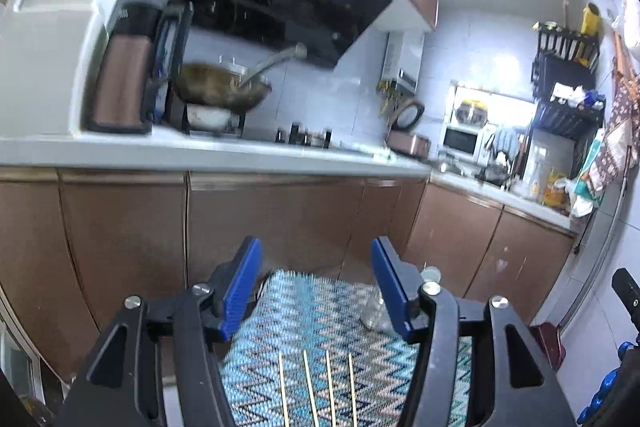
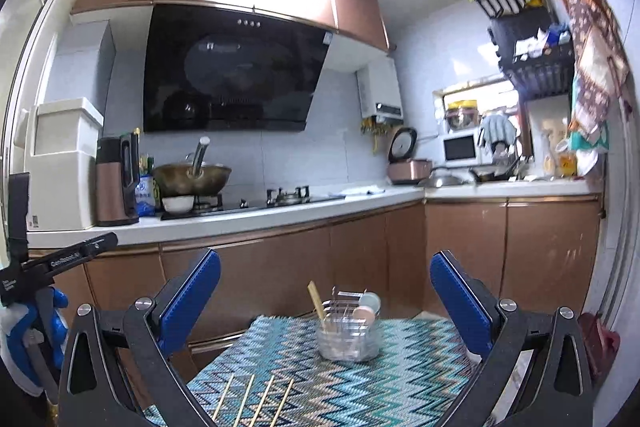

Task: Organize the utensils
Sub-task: 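Pull both tools back from the holder toward the loose chopsticks, then close the left tool on a bamboo chopstick while the right tool grasps another chopstick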

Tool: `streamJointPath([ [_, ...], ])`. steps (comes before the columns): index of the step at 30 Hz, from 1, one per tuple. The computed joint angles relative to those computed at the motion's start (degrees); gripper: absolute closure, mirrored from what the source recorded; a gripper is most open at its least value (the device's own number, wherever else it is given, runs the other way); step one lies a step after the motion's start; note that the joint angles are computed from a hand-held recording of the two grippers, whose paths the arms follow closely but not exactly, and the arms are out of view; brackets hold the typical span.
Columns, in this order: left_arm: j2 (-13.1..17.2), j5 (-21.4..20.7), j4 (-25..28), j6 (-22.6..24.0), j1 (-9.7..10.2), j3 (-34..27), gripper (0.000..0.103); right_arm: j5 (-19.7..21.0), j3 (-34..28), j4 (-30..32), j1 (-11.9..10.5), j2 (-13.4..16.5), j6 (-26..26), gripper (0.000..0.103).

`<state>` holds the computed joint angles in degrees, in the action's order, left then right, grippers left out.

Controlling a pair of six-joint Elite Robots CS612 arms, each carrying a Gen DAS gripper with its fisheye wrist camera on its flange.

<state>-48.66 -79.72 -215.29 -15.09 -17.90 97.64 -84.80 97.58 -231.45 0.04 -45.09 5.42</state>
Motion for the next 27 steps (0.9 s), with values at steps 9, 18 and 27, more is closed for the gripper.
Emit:
streamJointPath([
  [9,5.00,-9.17,20.23,-2.60,2.14,-8.23,0.047,4.98,-5.09,16.06,-0.57,2.66,1.81,0.000],
  [18,14.04,-22.21,45.50,-3.48,4.20,-22.93,0.054,15.66,-16.71,43.51,-1.60,8.91,1.75,0.032],
  [27,21.67,-22.94,64.87,-0.97,4.30,-36.60,0.068,22.59,-36.04,73.97,-0.55,18.77,-3.58,0.061],
])
